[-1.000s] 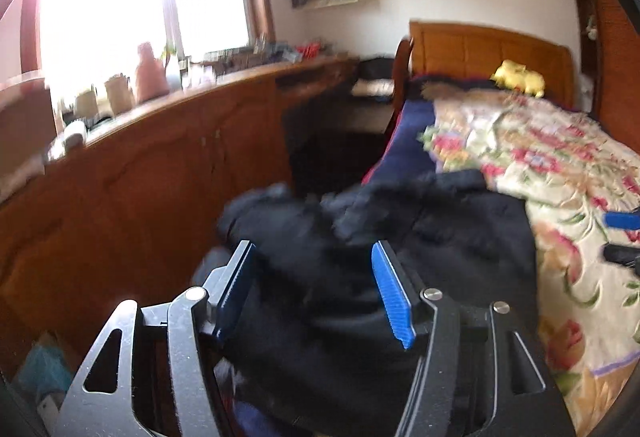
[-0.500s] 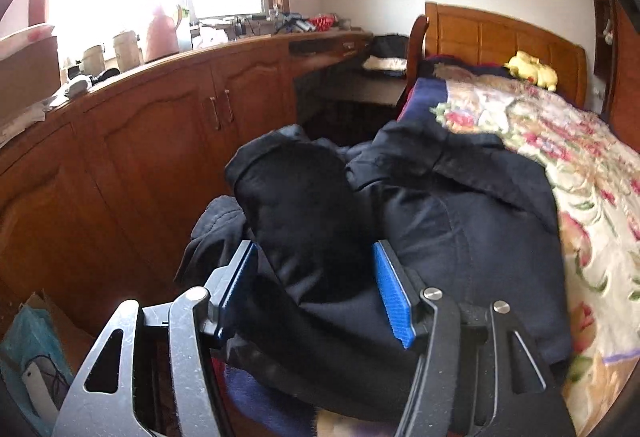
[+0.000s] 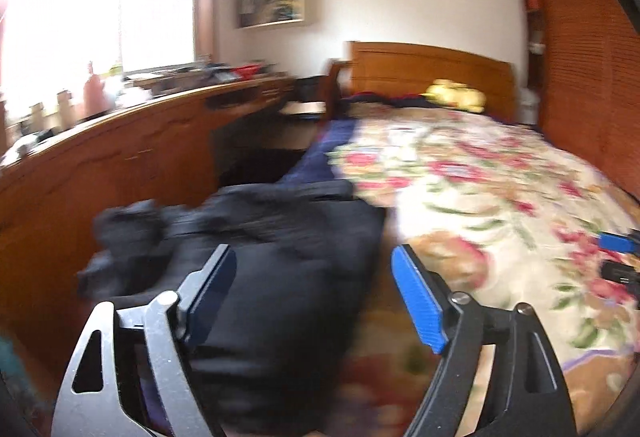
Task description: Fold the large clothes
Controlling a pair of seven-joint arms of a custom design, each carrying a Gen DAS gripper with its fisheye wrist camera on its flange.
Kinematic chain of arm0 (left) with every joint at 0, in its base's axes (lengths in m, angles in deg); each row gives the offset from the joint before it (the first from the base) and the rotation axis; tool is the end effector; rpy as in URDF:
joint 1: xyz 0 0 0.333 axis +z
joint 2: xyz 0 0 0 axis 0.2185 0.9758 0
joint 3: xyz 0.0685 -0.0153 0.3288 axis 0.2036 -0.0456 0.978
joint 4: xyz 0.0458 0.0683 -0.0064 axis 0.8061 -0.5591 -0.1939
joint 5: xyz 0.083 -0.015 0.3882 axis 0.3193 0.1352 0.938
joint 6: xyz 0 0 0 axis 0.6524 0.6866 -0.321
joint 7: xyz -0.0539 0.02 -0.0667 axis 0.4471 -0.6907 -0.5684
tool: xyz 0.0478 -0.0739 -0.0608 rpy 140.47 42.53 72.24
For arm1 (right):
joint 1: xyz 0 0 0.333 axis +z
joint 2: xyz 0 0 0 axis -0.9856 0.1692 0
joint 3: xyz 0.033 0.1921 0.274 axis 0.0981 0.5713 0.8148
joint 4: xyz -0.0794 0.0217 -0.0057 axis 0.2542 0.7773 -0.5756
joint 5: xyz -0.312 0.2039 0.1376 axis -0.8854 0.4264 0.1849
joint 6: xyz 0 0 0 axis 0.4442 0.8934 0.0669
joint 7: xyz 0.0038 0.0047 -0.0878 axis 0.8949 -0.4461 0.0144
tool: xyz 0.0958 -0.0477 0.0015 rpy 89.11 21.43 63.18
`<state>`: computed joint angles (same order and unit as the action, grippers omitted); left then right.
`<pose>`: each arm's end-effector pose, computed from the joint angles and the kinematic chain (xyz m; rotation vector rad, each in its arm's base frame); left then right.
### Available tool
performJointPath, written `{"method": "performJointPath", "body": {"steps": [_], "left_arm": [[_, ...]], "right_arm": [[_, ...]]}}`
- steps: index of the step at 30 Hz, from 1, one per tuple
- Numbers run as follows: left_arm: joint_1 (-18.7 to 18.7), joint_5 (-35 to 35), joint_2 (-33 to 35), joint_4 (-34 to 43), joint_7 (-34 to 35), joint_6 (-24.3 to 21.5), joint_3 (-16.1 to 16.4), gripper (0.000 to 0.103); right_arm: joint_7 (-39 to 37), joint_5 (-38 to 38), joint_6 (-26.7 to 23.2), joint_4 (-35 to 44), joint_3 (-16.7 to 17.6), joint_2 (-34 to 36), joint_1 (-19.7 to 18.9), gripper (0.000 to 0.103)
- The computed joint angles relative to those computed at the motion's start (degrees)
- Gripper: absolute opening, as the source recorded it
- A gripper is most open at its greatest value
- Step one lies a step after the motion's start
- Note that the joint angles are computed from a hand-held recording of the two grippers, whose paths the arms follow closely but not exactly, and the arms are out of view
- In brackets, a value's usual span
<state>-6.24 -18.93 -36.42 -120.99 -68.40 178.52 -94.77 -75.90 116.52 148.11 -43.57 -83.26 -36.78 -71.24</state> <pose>0.3338 -0.3025 0.5430 -1.8010 1.0595 -0.6481 0.5793 0.1004 0.5273 -1.9810 0.5326 -0.3898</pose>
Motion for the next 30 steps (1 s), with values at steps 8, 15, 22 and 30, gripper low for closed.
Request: {"method": "performJointPath", "body": {"steps": [8, 15, 22, 30], "left_arm": [[-1.91, 11.05, 19.39, 15.73, -1.78, 4.97, 0.06, 0.103], [-7.48, 16.31, 31.23, 26.36, -2.94, 7.68, 3.95, 0.103], [-13.89, 16.99, 42.84, 38.79, 0.17, 7.94, 8.03, 0.103], [-20.13, 15.25, 51.42, 50.76, 3.5, 8.55, 13.12, 0.103]], "right_arm": [[-0.93, 4.46, 2.12, -0.94, -2.0, 0.96, -3.27, 0.084], [-2.22, 8.56, 7.75, -1.47, -2.04, 1.79, -4.68, 0.085], [-3.29, 13.64, 12.35, -1.75, -2.54, 2.94, -6.2, 0.085], [-6.92, 19.11, 17.77, -0.18, -2.4, 4.19, -7.4, 0.085]]}}
